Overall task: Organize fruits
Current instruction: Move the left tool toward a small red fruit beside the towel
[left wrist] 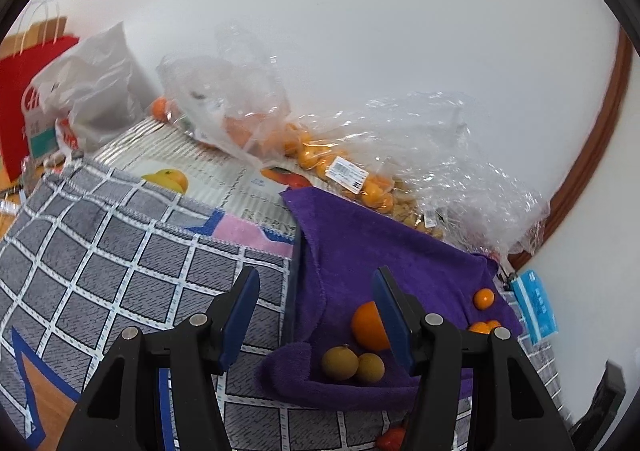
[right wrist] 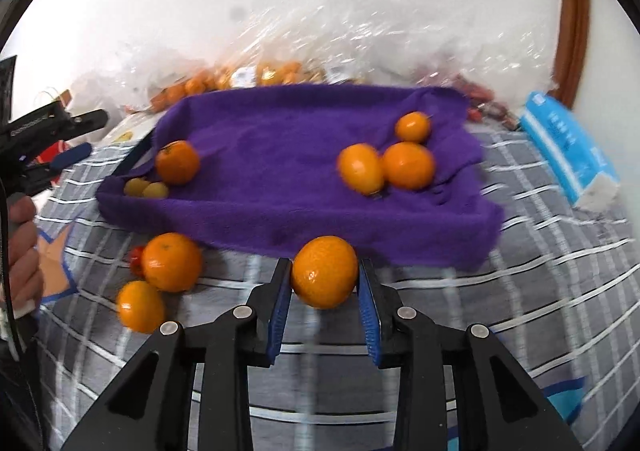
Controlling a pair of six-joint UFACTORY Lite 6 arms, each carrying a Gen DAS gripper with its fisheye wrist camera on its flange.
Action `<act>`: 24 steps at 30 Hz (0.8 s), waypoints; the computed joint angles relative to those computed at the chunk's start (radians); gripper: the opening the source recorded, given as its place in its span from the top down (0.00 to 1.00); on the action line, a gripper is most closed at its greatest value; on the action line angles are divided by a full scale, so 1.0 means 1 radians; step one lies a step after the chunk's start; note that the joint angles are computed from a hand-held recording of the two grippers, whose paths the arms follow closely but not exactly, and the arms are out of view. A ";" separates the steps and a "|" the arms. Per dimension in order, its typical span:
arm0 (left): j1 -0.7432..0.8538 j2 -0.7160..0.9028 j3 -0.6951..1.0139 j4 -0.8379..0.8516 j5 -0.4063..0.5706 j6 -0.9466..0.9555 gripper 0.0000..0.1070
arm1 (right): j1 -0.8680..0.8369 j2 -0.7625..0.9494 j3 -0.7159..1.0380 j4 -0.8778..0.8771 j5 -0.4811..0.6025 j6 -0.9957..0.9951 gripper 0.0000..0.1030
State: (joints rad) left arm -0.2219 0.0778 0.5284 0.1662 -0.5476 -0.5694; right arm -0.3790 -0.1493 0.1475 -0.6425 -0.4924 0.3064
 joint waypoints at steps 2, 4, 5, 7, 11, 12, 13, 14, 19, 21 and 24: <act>-0.013 -0.004 -0.002 0.020 -0.003 0.003 0.47 | -0.067 0.022 0.003 -0.048 -0.036 -0.008 0.68; -0.020 -0.008 -0.009 0.073 -0.020 -0.027 0.47 | -0.124 0.061 0.018 -0.112 -0.072 0.012 0.68; -0.023 -0.014 -0.016 0.096 -0.033 -0.037 0.48 | -0.145 0.083 0.022 -0.126 -0.092 0.009 0.68; -0.032 -0.027 -0.028 0.146 -0.052 -0.049 0.49 | -0.181 0.128 0.054 -0.221 -0.098 0.078 0.68; -0.025 -0.069 -0.036 0.379 -0.037 -0.191 0.49 | -0.199 0.147 0.069 -0.239 -0.101 0.103 0.68; -0.037 -0.091 -0.051 0.391 -0.019 -0.195 0.49 | -0.206 0.148 0.070 -0.253 -0.106 0.112 0.68; -0.049 -0.109 -0.069 0.392 -0.009 -0.190 0.49 | -0.213 0.150 0.071 -0.268 -0.110 0.122 0.68; -0.062 -0.124 -0.094 0.393 -0.003 -0.185 0.49 | -0.214 0.154 0.074 -0.271 -0.109 0.124 0.68; -0.101 -0.059 -0.114 0.493 -0.018 -0.243 0.56 | -0.183 0.165 0.082 -0.226 -0.086 0.094 0.68; -0.129 -0.019 -0.100 0.496 -0.015 -0.233 0.57 | -0.178 0.164 0.080 -0.216 -0.085 0.087 0.68; -0.166 0.023 -0.086 0.455 0.001 -0.197 0.58 | -0.196 0.170 0.081 -0.236 -0.094 0.095 0.68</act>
